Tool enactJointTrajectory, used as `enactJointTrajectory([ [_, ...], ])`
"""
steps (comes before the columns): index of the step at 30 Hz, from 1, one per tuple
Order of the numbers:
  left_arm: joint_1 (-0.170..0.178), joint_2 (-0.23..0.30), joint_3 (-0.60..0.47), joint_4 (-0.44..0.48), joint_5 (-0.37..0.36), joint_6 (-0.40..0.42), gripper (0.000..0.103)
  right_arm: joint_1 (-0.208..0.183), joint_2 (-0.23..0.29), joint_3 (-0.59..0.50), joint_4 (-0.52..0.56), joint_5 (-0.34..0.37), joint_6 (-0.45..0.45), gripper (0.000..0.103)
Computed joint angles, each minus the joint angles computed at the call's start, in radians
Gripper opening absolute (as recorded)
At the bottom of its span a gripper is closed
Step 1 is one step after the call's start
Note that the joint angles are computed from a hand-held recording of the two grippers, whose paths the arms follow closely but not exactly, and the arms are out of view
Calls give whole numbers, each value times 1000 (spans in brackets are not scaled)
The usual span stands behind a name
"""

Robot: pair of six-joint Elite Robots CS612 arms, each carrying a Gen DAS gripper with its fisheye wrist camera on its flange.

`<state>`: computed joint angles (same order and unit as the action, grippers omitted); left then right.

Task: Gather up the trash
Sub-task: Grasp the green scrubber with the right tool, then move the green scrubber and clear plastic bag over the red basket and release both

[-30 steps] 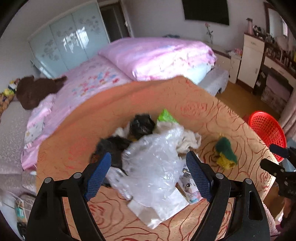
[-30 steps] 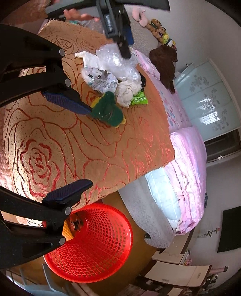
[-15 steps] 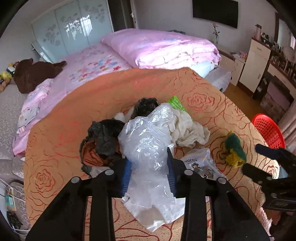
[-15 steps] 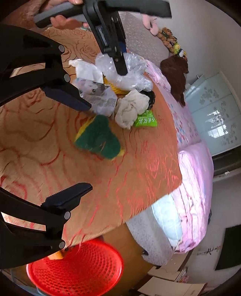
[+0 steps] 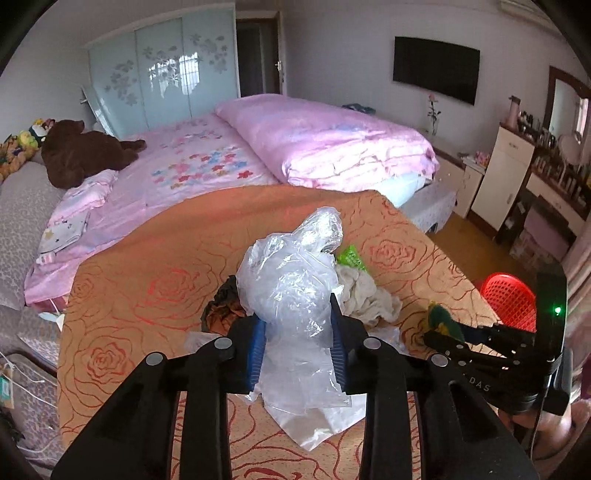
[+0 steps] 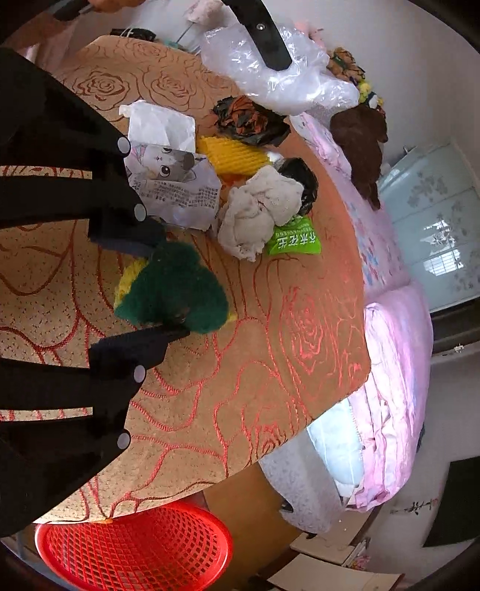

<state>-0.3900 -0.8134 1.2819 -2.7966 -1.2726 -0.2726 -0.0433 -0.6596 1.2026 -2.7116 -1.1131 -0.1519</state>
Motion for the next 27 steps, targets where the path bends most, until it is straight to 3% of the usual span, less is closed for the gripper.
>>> enactJointTrajectory([
  [18,-28,22,-17,-56,-55,45,29,-54,-54,97,-200,-13,108,33],
  [27,-45,65,-101,-5,-131,77,29,-93,-68,120,-253,-64,181,33],
])
